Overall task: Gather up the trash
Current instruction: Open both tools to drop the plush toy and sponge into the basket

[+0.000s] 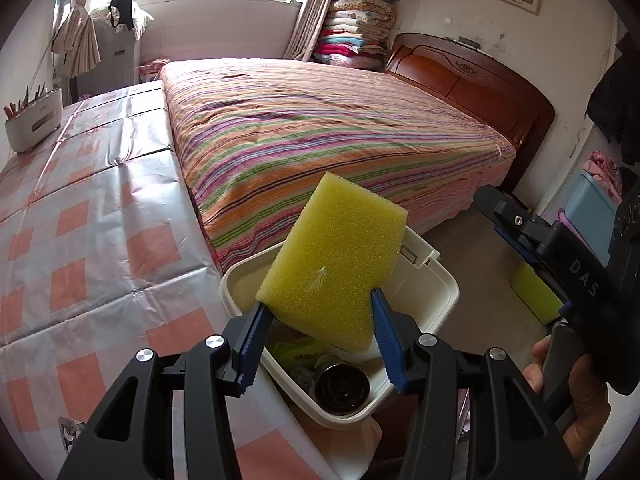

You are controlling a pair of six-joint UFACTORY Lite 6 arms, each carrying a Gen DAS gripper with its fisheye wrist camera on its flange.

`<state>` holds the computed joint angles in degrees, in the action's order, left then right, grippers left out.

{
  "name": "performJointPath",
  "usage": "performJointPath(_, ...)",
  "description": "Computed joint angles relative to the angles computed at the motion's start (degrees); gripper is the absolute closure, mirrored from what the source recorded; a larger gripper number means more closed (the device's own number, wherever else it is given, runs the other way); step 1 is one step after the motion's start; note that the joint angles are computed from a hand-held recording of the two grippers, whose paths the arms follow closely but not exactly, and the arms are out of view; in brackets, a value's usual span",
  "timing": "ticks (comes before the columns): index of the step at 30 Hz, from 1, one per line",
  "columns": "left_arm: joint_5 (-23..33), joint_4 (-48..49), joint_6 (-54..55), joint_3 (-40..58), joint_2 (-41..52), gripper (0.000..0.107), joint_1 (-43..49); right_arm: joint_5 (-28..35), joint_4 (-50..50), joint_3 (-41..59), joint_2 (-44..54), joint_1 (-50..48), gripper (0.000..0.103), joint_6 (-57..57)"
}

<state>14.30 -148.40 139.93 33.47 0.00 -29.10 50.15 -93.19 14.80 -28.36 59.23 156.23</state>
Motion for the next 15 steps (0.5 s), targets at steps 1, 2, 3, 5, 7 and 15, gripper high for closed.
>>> performJointPath(1,0.14,-1.23,1.09,0.0,0.21,0.058,-0.48,-0.21,-0.55,-0.36,-0.23,-0.18,0.035,0.38)
performJointPath(2,0.27,-2.71,2.53,-0.01,0.44,0.058,-1.01,-0.23,-0.51,-0.33,-0.16,-0.2,0.035,0.31)
performJointPath(3,0.4,-4.35,4.09,0.02,0.74,0.057,-1.45,-0.37,-1.46,-0.47,0.69,-0.52,0.035,1.63)
performJointPath(5,0.66,-6.6,6.06,0.22,1.34,0.056,-2.12,-0.92,-2.49,-0.46,1.08,-0.63,0.035,2.47)
performJointPath(7,1.0,-7.8,7.04,0.31,1.67,0.053,-2.3,-0.68,-3.48,0.37,3.5,-0.51,0.035,3.7)
performJointPath(15,1.18,-26.02,24.9,-0.79,0.86,0.034,-4.59,-0.71,-4.88,1.09,5.2,-0.27,0.035,4.51)
